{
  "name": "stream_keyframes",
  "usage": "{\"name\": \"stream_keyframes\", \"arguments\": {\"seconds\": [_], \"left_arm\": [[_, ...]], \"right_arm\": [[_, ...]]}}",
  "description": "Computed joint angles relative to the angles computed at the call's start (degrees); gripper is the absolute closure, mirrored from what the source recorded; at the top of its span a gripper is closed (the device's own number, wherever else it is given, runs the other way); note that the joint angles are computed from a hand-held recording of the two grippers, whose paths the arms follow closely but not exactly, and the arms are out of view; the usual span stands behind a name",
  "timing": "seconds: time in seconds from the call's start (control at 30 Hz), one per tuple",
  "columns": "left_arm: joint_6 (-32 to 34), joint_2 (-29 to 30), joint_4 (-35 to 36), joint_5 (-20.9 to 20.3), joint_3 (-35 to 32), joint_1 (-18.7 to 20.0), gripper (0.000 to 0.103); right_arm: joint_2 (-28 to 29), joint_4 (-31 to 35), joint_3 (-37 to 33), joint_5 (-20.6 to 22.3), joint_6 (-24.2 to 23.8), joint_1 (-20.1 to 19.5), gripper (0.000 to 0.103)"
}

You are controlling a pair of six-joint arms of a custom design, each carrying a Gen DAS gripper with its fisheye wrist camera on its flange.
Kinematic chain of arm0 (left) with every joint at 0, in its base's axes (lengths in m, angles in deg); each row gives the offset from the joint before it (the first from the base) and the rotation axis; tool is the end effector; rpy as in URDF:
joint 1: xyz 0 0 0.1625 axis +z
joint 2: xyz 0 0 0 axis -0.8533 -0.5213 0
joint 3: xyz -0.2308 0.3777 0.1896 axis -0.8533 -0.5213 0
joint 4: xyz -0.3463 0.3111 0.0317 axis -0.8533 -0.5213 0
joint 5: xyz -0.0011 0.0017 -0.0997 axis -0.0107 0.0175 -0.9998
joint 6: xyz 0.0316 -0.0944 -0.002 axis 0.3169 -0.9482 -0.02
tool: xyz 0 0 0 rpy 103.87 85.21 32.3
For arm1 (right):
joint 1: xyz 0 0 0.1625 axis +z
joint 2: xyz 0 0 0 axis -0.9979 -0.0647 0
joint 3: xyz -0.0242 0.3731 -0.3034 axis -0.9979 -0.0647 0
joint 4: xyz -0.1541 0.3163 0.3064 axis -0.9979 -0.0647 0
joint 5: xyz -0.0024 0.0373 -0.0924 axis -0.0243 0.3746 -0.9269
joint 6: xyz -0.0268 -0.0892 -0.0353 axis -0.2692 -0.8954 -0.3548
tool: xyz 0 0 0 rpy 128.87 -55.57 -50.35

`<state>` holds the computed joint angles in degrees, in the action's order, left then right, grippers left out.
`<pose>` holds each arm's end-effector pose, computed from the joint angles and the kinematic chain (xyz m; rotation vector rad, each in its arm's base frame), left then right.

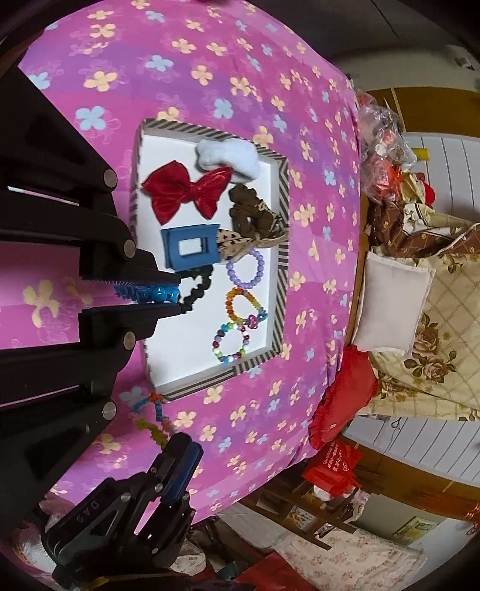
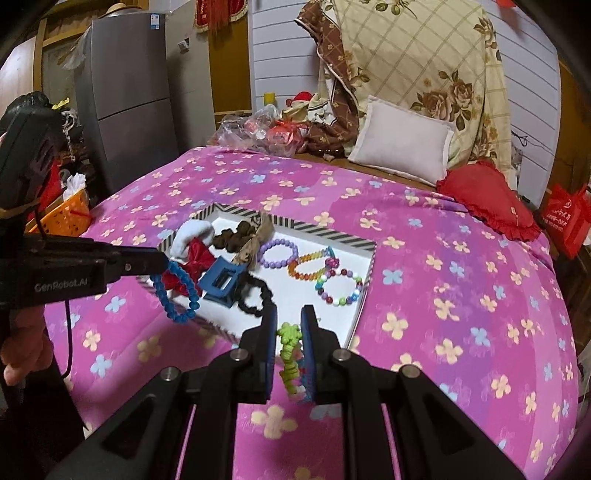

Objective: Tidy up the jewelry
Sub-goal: 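Drop the blue bracelet into the tray while the right tool drops the green strand there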

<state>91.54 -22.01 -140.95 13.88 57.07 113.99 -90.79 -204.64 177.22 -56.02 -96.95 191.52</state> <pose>-0.3324 -0.7961 0.2182 0.8584 2.5696 -0.5510 0.2676 -0.7036 0.2603 0.4908 -2.2215 0.9679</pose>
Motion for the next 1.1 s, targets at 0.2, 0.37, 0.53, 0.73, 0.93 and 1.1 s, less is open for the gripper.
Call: {"name": "stream_keyframes", "arguments": {"seconds": [0.2,0.37,0.53,0.73,0.93,1.1], "left_arm": [[-0.5,1.9,0.8,0.4,-2.6,-0.1,0.093],[-1.2,3.3,1.8,0.5,-4.2,-0.1,0.093],[-1.9,4.5,3.3,-0.3,-5.5,-0.1,0.093],[-4.2,6.2,5.6,-2.7,-7.3,-0.1,0.093],[-8.8,7.9,9.7,-6.8,-9.5,1.5,0.093],[-11.1,9.6,12.4,-5.6,-10.1,2.9,0.093]], "right_arm": [[1.0,3.1,-3.3,3.5,2.3,-1.2,0.09],[3.0,7.9,-6.6,5.4,5.3,-3.4,0.09],[5.6,12.3,-10.7,1.4,6.4,-5.6,0.09],[7.3,11.8,-13.5,-0.9,4.7,-6.9,0.09],[4.8,8.9,-10.6,4.0,10.4,-8.2,0.063],[1.8,6.0,-6.4,7.6,12.5,-8.6,0.06]]}}
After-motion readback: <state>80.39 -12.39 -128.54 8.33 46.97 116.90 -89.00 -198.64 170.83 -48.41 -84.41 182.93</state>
